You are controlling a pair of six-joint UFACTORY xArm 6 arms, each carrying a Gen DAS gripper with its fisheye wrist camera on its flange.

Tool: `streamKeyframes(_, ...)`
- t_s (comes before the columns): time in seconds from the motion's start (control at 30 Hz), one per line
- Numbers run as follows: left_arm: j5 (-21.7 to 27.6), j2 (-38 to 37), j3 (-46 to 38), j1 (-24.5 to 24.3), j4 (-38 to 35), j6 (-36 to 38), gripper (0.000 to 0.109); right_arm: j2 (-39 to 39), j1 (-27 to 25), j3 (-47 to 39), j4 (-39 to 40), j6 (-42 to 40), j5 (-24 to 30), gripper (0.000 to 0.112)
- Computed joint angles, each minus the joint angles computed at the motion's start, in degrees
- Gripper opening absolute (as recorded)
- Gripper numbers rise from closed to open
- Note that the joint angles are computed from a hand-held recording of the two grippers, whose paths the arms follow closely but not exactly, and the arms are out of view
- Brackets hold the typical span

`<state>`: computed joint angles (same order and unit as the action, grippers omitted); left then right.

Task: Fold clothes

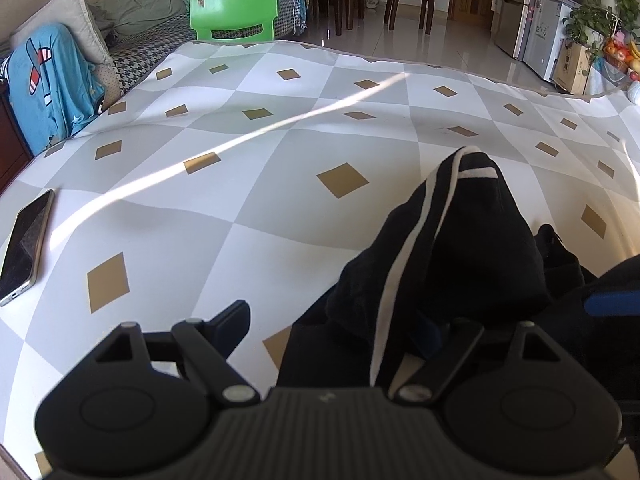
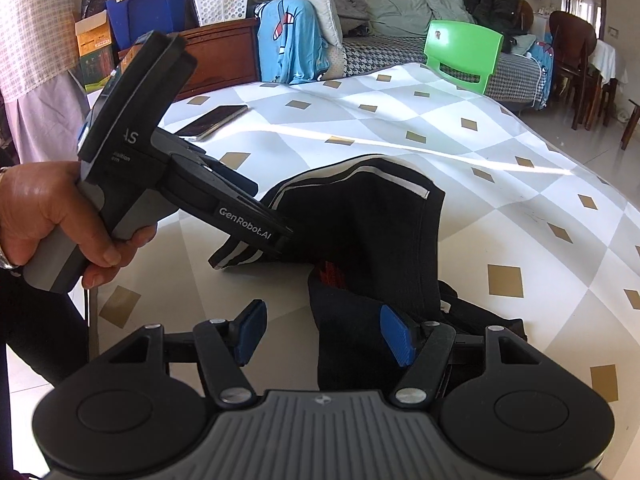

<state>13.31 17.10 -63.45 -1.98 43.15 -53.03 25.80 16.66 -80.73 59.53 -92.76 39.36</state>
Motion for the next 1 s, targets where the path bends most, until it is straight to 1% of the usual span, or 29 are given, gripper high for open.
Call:
streamKeyframes(0.07,0.1,0.32,-0.2,0.01,0.08,-0.21,0.083,0.88,1.15,0.08,-0.27,-0.99,-1.84,0.063)
streamKeyframes(0.17,-0.11,1.07,-0.5,-0.12,-0.72,0.55,0.083,2.62,3.47,0.35,-2.11,-0.43,-7.76,0.063)
streamKeyframes(0.23,0.19,1.86,-1.05,-0.4,-0.76,0.85,0.082,4.0,4.4,0.0,-2.72,0.21,-10.51,0.062)
streamKeyframes(0.3,0.24,2.58,-1.52,-0.63,-0.9,1.25,0.08,5.19,5.17,-0.36,-2.23,-0.48,-13.23,0.055)
streamKeyframes(0.33,0.03,2.91,-1.69,-0.72,-1.33,1.73,0.074,5.61,5.51,-0.46,-1.86,-1.0,-14.59,0.051)
streamKeyframes(0.37,-0.15,3.19,-1.87,-0.82,-1.74,2.23,0.065,5.97,5.73,-0.62,-1.56,-1.3,-15.53,0.045)
streamKeyframes(0.4,-0.4,3.42,-2.02,-0.95,-2.25,2.99,0.06,6.35,5.75,-0.99,-1.48,-1.07,-16.03,0.037)
streamKeyframes(0.43,-0.73,3.63,-2.14,-1.08,-2.9,3.98,0.05,6.73,5.76,-1.39,-1.44,-0.78,-16.5,0.034)
streamKeyframes(0.47,-1.06,3.84,-2.26,-1.22,-3.6,5.01,0.041,6.93,5.54,-1.81,-1.66,-0.17,-16.26,0.029)
streamKeyframes(0.5,-1.23,3.95,-2.47,-1.35,-2.97,4.94,0.038,7.12,5.31,-2.23,-1.91,0.49,-15.96,0.024)
streamKeyframes(0.53,-1.31,4.02,-2.72,-1.46,-1.49,4.14,0.034,7.31,5.08,-2.67,-2.16,1.14,-15.65,0.021)
streamKeyframes(0.6,-0.9,3.91,-3.47,-1.5,4.61,-0.39,0.03,7.19,4.61,-3.02,-2.76,2.07,-14.55,0.015)
streamKeyframes(0.67,-0.78,3.48,-3.96,-1.21,9.47,-5.21,0.026,6.85,4.03,-3.31,-3.44,2.94,-12.81,0.012)
streamKeyframes(0.77,-0.95,2.33,-4.27,-0.27,13.71,-11.5,0.025,5.75,2.67,-3.51,-3.17,3.41,-8.84,0.009)
streamKeyframes(0.87,0.5,1.21,-4.89,0.32,17.73,-16.67,0.025,3.96,0.57,-3.16,-4.14,2.58,-1.86,0.006)
streamKeyframes(0.93,1.44,0.48,-5.14,0.53,19.4,-18.49,0.025,2.55,-0.59,-1.98,-5.24,1.28,2.05,0.005)
streamKeyframes(1.0,1.68,-0.09,-5.16,0.74,19.21,-18.64,0.025,1.16,-1.53,-0.4,-6.58,0.47,5.34,0.005)
